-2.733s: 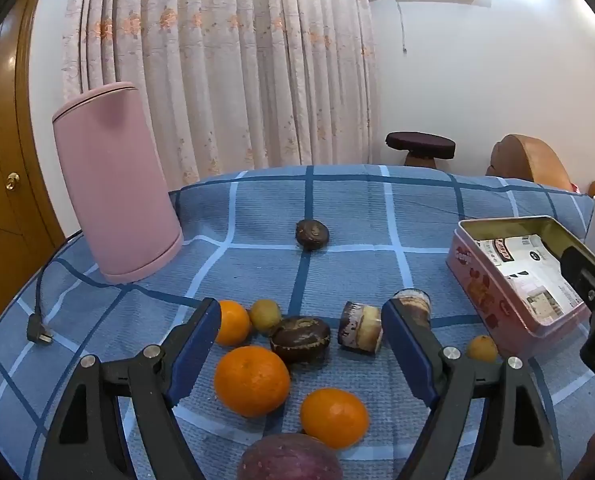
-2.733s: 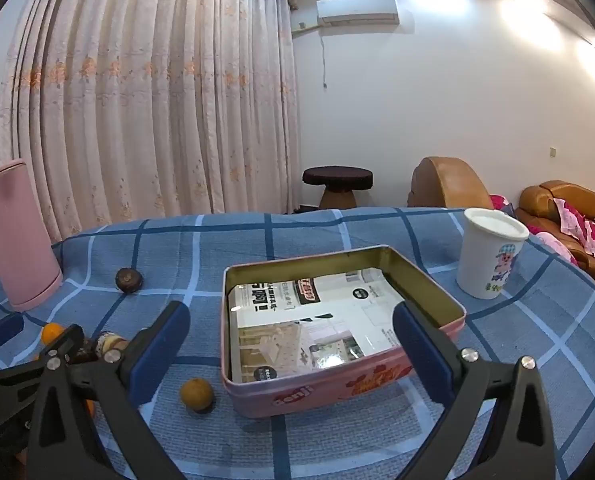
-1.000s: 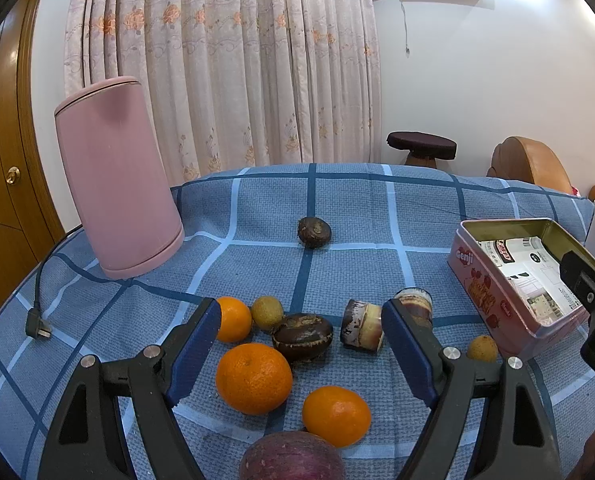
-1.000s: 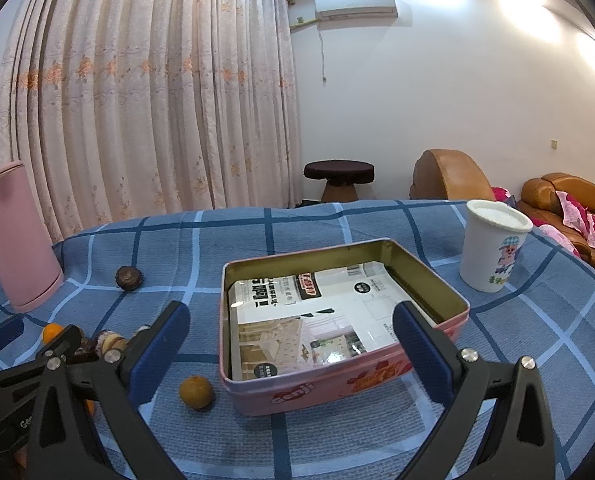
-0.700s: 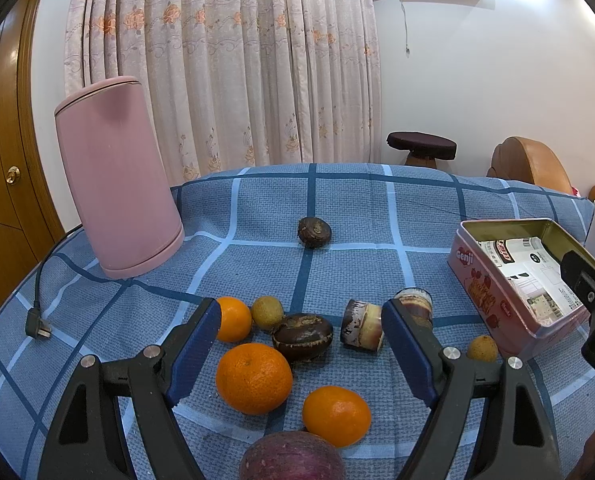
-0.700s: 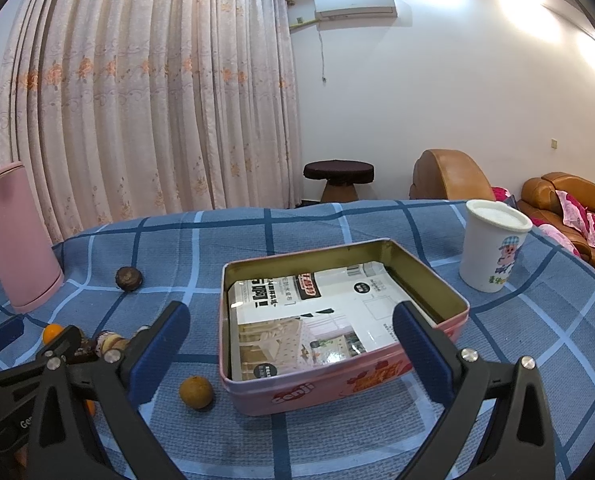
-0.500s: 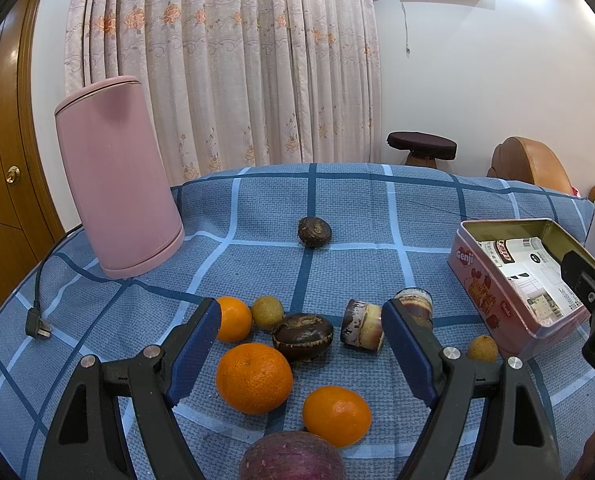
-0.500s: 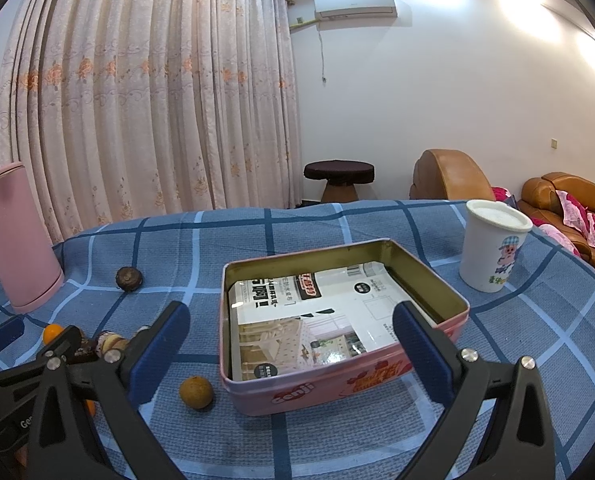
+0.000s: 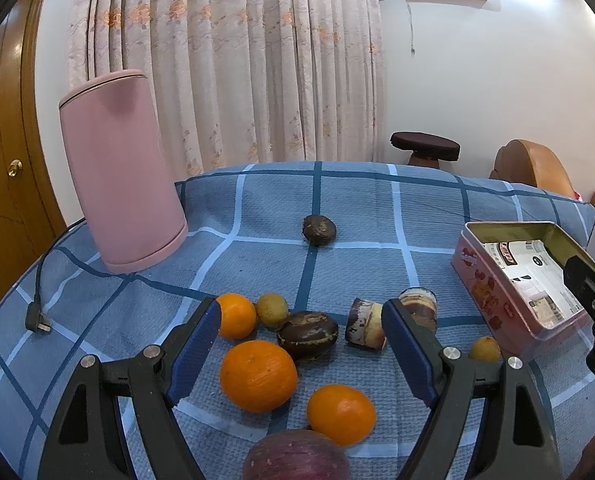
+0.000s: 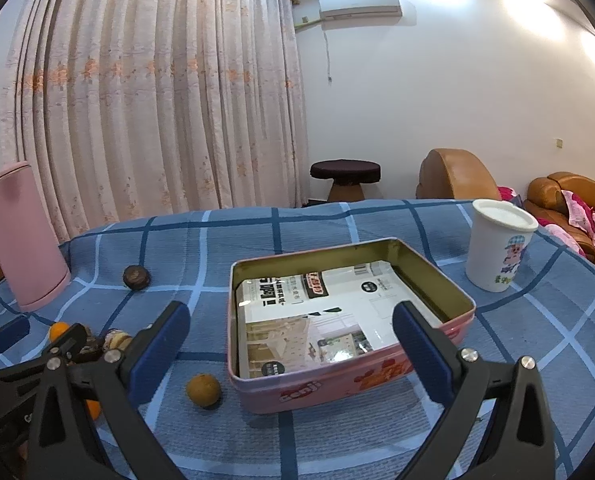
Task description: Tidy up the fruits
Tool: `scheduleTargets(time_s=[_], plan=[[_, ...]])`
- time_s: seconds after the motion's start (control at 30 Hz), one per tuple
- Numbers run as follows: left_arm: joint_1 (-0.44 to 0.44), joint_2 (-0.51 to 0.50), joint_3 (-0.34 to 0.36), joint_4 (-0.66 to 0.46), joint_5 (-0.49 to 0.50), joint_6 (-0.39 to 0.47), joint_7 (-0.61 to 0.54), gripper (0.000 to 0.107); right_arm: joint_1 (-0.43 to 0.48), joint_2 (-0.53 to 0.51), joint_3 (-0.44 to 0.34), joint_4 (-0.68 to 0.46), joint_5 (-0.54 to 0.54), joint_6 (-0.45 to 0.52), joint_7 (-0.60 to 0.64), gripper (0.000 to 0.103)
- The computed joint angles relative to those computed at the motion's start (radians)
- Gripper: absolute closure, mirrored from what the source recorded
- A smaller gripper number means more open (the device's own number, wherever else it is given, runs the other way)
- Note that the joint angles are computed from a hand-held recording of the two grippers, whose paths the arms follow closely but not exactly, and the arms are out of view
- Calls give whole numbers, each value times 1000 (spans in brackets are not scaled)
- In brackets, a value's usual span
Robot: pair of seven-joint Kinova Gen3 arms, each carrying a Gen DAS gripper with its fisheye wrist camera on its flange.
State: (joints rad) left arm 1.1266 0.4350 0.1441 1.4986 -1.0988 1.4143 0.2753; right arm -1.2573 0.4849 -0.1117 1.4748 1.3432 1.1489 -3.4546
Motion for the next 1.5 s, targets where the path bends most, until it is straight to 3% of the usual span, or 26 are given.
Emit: scheduleTargets(time_s=[0.27, 0.37, 0.53, 0.73, 0.83, 0.9, 1.0, 1.17, 1.23, 1.3, 1.5], plan=[[8, -8, 5, 7, 13, 19, 32, 24, -14, -14, 16, 24, 4, -24, -15, 0], [13, -30, 15, 36, 21, 15, 59, 24, -11, -32, 15, 46, 1, -53, -12, 5], [37, -92, 55, 119, 42, 62, 126, 24, -30, -80, 77, 102, -54, -213, 23, 17], [56, -121, 121, 172, 86, 188, 116, 24, 191, -124, -132, 139, -120, -450, 145, 34], [40, -145, 146, 203, 117, 157, 103, 24, 330, -92, -271, 116, -168, -571, 267, 43], [29, -157, 158, 217, 128, 127, 107, 24, 395, -52, -361, 82, -188, -601, 349, 49], [28, -165, 174, 227, 129, 99, 102, 24, 412, -12, -397, 24, -263, -611, 471, 59], [53, -140, 178, 206, 132, 150, 58, 24, 531, 6, -491, 32, -422, -783, 619, 58], [51, -143, 175, 210, 151, 155, 50, 24, 581, 47, -575, 7, -478, -794, 700, 58], [52, -150, 173, 220, 161, 160, 62, 24, 581, 79, -606, -38, -541, -751, 781, 58], [43, -183, 185, 248, 172, 166, 102, 24, 500, 144, -565, -184, -644, -608, 916, 45]])
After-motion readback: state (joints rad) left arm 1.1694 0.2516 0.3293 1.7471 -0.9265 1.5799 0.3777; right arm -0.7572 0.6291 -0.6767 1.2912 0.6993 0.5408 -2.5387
